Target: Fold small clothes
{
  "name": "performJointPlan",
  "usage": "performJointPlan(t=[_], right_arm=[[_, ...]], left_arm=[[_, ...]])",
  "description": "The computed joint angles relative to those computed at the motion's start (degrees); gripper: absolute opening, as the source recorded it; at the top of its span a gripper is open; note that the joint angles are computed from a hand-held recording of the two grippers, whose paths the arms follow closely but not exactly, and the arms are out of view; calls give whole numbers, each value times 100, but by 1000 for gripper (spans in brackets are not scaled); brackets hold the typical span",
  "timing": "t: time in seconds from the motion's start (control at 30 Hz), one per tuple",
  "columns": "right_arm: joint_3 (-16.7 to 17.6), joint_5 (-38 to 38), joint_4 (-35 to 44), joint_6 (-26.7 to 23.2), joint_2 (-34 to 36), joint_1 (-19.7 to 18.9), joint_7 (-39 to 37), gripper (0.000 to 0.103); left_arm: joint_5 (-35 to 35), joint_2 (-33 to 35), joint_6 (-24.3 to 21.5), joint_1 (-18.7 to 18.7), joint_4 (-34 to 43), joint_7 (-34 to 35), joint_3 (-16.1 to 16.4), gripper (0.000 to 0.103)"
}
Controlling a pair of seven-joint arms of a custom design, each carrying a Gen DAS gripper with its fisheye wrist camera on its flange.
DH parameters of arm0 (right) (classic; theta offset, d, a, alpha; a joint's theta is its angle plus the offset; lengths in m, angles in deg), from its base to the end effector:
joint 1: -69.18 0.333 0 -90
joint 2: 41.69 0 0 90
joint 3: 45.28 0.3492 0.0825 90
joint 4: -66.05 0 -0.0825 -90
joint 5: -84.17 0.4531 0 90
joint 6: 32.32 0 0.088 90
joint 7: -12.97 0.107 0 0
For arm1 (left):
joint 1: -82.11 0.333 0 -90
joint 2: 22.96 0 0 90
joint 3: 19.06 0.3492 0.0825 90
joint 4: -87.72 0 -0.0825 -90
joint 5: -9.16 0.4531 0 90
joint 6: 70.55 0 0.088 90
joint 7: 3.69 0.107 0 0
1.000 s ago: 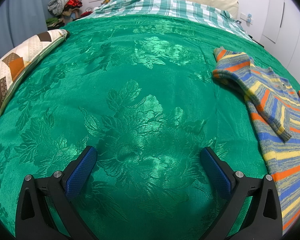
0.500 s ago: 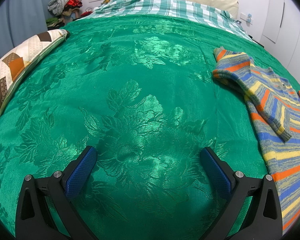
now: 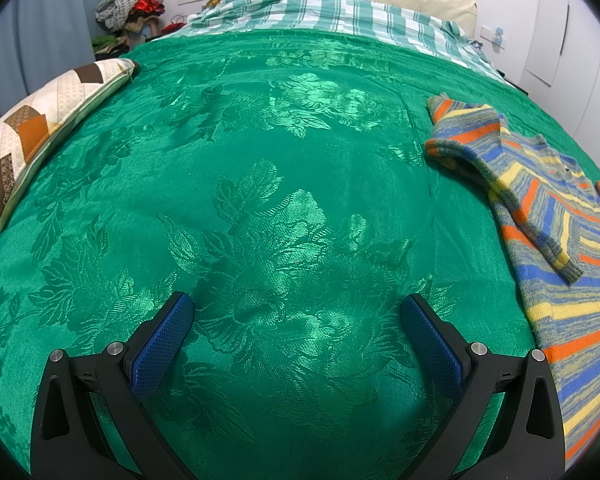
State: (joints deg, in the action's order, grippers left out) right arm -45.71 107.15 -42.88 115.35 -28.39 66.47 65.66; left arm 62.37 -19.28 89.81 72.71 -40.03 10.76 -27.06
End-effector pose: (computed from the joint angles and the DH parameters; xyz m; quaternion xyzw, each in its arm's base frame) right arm 0.7112 -0.0454 0.4220 -0.7790 0.5717 -0.1373 0.2177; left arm 0.5761 -0.2194 0.3738 -0.7322 0.5933 -0.2315 0.2415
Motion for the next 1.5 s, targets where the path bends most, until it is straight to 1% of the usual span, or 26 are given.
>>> performJointPlan(t=[0.1,0.23,0.33,0.4,0.5,0.57,0.67,0.77,0.83,0.87,0.9,0.97,1.0,1.03,1.07,1.1,1.13,1.17,1.2,1.23,1.3,1.33,1.37,1.4,1.47,1.5], right_arm=[[-205,734,-43,158,-220,-411,297,4],[-562,1752,43,90,-169,-1035,1316,4],[-585,2059,88,-225,10,-1342,1511,4],[-531,2129,61,-393,78,-1411,1530,4],[-481,2054,14,-369,121,-1392,1520,4],[-580,1669,46,-346,180,-1329,1894,4],[-627,1422,49,-451,236,-1384,2262,4],[-576,1433,74,-552,260,-1472,2295,4],[-480,1701,203,-738,311,-1580,2153,5],[-462,1851,252,-857,321,-1638,2125,13],[-514,1786,243,-827,293,-1619,2244,27],[-630,1442,82,-381,132,-1483,2525,36],[-664,1229,-4,-113,36,-1409,2585,36],[-626,1178,-74,129,-52,-1381,2437,36],[-516,1398,-72,184,-100,-1438,2057,36],[-350,1872,24,30,-93,-1548,1475,36],[-190,2465,173,-346,-39,-1669,843,36],[-154,2717,292,-669,28,-1679,544,38],[-163,2716,386,-871,107,-1608,438,41],[-206,2500,464,-1019,208,-1496,499,41],[-364,1766,565,-1153,417,-1259,944,41],[-482,1260,541,-1115,500,-1123,1242,36],[-480,1157,416,-953,477,-1129,1223,21],[-458,1233,191,-613,369,-1169,1115,13],[-556,962,-71,-221,210,-1096,1501,13],[-594,803,-220,-80,92,-1067,1651,16]], left_arm=[[4,8,6,2,4,0,5,103],[0,-3,-4,-5,-2,-4,1,103],[1,-2,-4,-4,-2,-6,0,103],[3,1,-2,-3,1,-6,1,103],[2,1,-2,-3,0,-5,1,103],[1,-3,-5,-4,-2,-7,-1,103],[1,-5,-5,-4,-3,-6,-2,103],[5,4,2,2,1,-3,2,103],[0,-5,-6,-3,-4,-5,-2,103],[0,-5,-6,-3,-4,-5,-2,103],[8,8,4,3,4,-4,4,103],[6,9,2,1,5,-3,5,103],[3,3,-3,-3,2,-4,3,103],[6,8,0,-1,5,-4,5,103],[3,2,-5,-4,2,-6,2,103],[5,6,-2,-2,5,-5,4,103],[11,15,5,1,10,-4,8,103],[5,3,-5,-6,3,-8,3,103],[11,6,-2,-4,5,-13,5,103],[28,6,-11,-8,7,-29,5,103],[47,-15,-66,-49,-2,-99,-27,103],[46,-3,-52,-46,7,-105,-27,103],[46,14,-61,-50,28,-109,-30,103],[48,10,-83,-58,31,-105,-32,103],[43,6,-76,-58,26,-105,-30,103],[44,9,-77,-59,29,-104,-29,103]])
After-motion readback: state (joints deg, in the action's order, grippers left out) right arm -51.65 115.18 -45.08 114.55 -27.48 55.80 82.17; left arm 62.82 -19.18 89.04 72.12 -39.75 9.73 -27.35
